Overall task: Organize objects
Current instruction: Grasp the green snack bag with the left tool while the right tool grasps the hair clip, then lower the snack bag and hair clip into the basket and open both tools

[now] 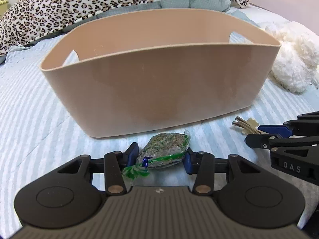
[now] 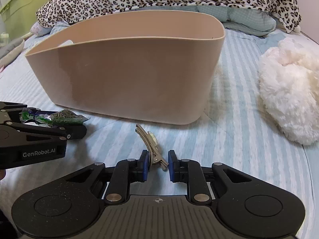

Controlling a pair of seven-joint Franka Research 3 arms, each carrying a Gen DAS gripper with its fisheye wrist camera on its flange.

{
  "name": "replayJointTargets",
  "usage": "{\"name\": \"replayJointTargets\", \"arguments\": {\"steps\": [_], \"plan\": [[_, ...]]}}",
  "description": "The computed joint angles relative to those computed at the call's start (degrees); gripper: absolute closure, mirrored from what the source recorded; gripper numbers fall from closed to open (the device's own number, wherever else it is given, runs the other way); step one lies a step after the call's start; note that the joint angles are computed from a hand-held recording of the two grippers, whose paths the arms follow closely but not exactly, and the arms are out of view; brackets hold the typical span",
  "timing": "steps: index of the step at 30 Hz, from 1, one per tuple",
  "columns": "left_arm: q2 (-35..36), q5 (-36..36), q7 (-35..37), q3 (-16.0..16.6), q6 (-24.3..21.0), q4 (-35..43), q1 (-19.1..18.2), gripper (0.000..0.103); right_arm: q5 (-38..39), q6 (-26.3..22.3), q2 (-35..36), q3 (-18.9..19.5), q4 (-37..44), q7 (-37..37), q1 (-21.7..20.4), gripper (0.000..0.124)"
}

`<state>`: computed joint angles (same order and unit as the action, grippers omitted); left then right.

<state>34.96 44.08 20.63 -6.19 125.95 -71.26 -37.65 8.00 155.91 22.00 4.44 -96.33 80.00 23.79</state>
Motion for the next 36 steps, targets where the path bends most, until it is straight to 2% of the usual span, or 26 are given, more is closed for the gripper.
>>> {"name": "replayJointTargets", "arguments": {"steps": [10, 21, 31, 36], "plan": [[-6.35, 5.42, -3.22, -0.51, -0.38, -5.69, -1.33, 0.056, 3.92, 3.90, -7.72, 1.78, -7.34, -3.04, -1.38, 0.106], [-10.32, 12.69, -6.20, -1.84, -3.56, -6.29, -1.70, 0.056, 8.65, 9.45, -11.88, 3.11, -7.44, -8.13, -2.06, 0.106], [-6.48, 16.29, -2.39, -0.31, -5.18, 2.88, -1.93, 0.056, 8.31, 12.17, -7.18, 2.47, 0.96, -8.84, -1.46, 0.106], [-1.61, 13.25, 1.92, 1.22, -5.08, 10.49, -1.59, 0.056, 6.15, 12.32, -3.23, 1.37, 6.45, -7.19, -0.59, 0.106]]}}
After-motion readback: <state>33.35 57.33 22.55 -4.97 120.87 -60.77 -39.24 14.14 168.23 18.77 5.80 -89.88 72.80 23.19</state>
